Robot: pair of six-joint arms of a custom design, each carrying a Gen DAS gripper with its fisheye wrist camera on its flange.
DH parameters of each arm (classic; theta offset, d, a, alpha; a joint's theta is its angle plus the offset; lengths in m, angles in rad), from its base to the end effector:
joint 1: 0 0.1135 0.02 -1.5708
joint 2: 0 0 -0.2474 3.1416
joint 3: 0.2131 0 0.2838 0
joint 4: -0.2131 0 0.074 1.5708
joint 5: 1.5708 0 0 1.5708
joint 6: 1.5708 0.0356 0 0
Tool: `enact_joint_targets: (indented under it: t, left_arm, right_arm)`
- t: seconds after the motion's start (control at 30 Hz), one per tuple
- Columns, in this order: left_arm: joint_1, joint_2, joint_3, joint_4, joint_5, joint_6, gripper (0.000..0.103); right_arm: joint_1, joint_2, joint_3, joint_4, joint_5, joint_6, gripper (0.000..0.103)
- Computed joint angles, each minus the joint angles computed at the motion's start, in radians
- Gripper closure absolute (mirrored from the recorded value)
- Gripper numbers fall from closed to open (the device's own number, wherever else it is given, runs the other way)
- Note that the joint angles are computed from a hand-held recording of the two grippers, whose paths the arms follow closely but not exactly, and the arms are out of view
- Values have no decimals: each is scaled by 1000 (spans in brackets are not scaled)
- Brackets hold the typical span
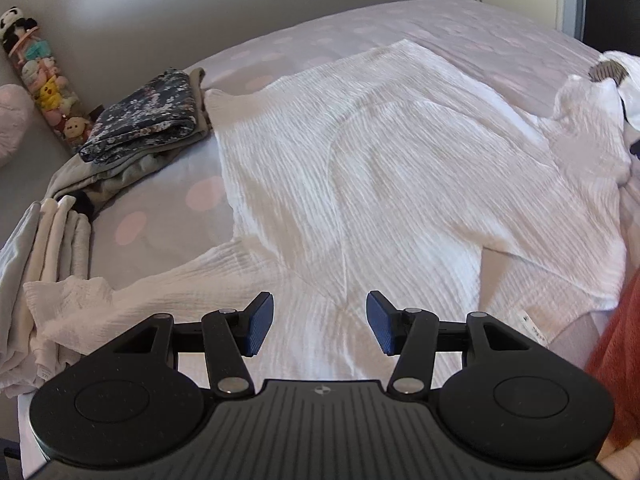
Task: Fold clothes
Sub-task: 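Open the right tool and move both tools back over the shirt, then grasp the white shirt hem edge with the left tool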
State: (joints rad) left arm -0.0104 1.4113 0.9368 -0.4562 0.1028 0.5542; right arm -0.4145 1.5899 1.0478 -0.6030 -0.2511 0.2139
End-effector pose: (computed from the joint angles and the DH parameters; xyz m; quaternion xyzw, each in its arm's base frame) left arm 0.3202 -0.0070 0.1967 0.2796 0.9059 0.0374 0.3158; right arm 0.3130 -0.1281 0.1704 0.2746 0.9304 0.1008 0.2208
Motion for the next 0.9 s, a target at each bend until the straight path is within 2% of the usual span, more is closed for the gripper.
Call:
enact_joint_targets:
  t: [0.13, 0.23, 0.3, 0.5, 0.6, 0.7, 0.8, 0.9]
  left_arm:
    - [-32, 22, -12, -39, -8, 46, 54]
    - [-51, 54, -4, -79, -8, 65, 58]
    - [-59, 69, -2, -99, 5, 80, 67]
    - [-96, 115, -7, -131, -3, 137, 76]
    - [-102, 155, 9, -153, -29, 132, 77]
    - [-114, 221, 45, -186, -84, 119, 79]
    - [-131, 278, 74, -212, -143, 113, 79]
    - [-164, 275, 48, -190, -200, 141, 79]
  right_arm:
    - [120, -43, -15, -36, -69, 14, 81]
    - [246, -51, -23, -62, -63, 12, 81]
    - [370, -41, -17, -69, 28, -28, 81]
    - [599, 47, 31, -107, 206, -229, 84]
    - [630, 109, 62, -152, 237, -276, 85]
    - [613, 174, 99, -211, 212, -305, 85]
    - [598, 194, 112, -226, 199, -317, 85]
    - [591, 192, 104, -234, 186, -337, 85]
